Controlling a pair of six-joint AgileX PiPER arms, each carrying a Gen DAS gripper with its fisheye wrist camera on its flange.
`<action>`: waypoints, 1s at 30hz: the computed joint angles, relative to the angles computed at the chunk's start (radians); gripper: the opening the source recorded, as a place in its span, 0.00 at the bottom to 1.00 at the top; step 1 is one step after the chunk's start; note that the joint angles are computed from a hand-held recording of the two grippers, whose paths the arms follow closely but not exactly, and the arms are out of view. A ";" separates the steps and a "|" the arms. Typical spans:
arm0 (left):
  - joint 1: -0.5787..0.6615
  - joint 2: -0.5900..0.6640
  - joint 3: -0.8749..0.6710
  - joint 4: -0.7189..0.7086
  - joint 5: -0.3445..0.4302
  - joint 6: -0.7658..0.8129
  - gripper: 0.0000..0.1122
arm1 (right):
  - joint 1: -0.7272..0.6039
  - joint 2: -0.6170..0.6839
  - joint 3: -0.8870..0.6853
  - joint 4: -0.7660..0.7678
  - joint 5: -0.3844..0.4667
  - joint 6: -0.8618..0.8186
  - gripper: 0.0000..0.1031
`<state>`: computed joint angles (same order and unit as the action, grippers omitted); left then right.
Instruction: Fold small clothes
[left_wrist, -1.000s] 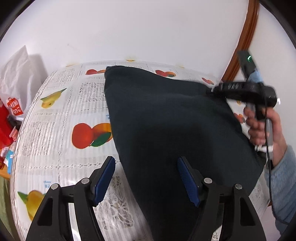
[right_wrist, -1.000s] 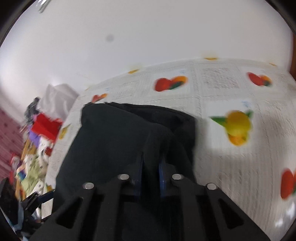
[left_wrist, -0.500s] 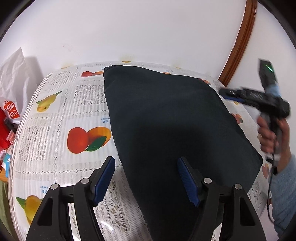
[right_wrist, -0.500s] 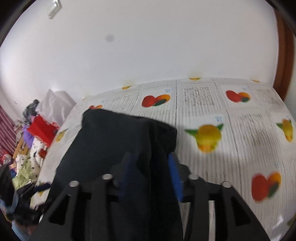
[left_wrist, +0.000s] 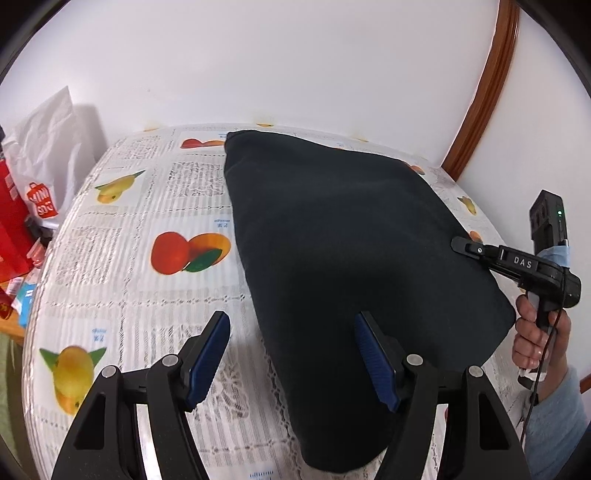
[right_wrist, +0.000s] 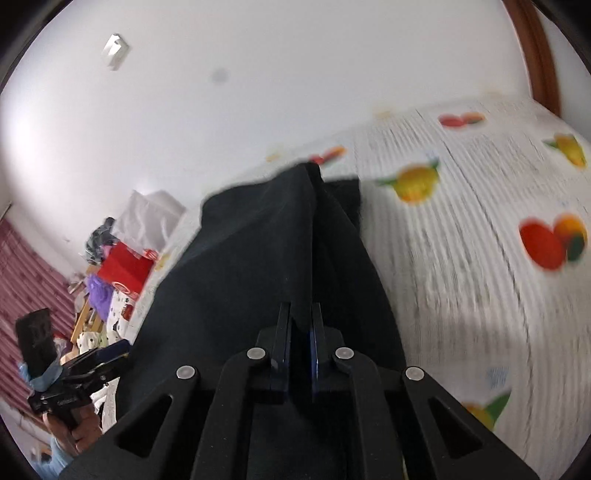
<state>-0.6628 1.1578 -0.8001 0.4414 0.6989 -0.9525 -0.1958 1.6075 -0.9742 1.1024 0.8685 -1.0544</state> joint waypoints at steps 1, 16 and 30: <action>-0.020 -0.006 0.001 0.023 0.019 -0.031 0.60 | 0.013 -0.031 0.022 -0.013 -0.040 -0.003 0.08; -0.274 -0.138 0.110 0.075 0.129 -0.236 0.62 | -0.132 -0.374 0.264 -0.131 -0.019 0.033 0.54; -0.172 0.002 0.129 0.118 -0.039 -0.231 0.21 | -0.083 -0.356 0.313 -0.085 -0.071 -0.025 0.09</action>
<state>-0.8347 1.1596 -0.6713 0.5590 0.6598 -1.1837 -0.2787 1.2519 -0.6610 1.0169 0.7978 -1.0794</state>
